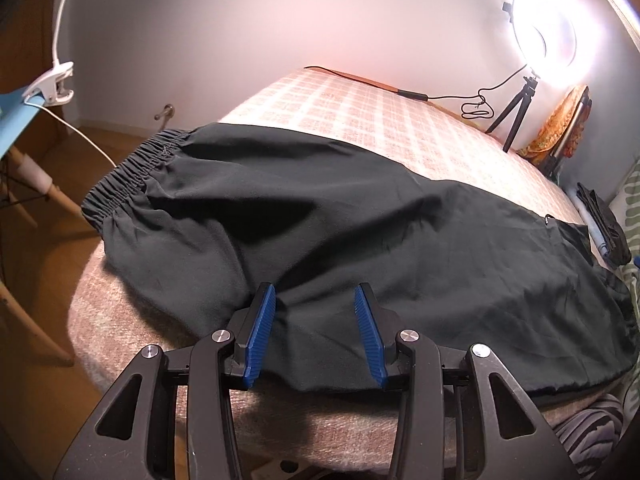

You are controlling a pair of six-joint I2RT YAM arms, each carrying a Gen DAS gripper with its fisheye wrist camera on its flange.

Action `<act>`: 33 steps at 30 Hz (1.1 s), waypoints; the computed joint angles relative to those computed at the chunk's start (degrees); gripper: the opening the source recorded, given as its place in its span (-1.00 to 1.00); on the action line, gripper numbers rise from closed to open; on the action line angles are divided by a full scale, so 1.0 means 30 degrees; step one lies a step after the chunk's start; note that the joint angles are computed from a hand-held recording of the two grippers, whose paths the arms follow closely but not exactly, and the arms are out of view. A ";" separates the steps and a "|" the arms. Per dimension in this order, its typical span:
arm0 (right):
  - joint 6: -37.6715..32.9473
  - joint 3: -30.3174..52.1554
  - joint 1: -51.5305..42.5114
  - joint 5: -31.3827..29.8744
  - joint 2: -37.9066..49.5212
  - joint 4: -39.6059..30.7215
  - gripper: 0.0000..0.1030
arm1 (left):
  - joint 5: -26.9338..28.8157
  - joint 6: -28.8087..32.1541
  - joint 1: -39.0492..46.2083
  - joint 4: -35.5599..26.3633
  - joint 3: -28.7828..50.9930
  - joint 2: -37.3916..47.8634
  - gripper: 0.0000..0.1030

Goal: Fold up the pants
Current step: 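Smooth the folded trousers flat with both open tools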

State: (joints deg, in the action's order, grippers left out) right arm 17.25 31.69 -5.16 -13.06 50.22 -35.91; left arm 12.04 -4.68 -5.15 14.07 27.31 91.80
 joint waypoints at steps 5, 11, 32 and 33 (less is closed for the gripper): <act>-0.0442 0.1412 0.1835 -0.0764 0.8147 0.4252 0.39 | 0.0292 0.0149 0.0247 0.0653 -0.0684 -0.0350 -0.23; -0.0395 0.3131 0.2604 -0.0369 1.4135 0.7080 0.38 | 0.0809 0.0710 0.0489 0.0522 -0.0626 -0.0354 -0.14; -0.0816 0.4744 0.4076 0.2379 1.5999 0.6987 -0.15 | 0.9438 -0.2472 1.0656 -0.1813 -0.0092 -0.0854 0.22; -0.0650 0.4585 0.4185 0.2484 1.5538 0.6956 -0.15 | 0.9835 -0.2667 1.0930 -0.1801 0.0181 -0.0381 0.22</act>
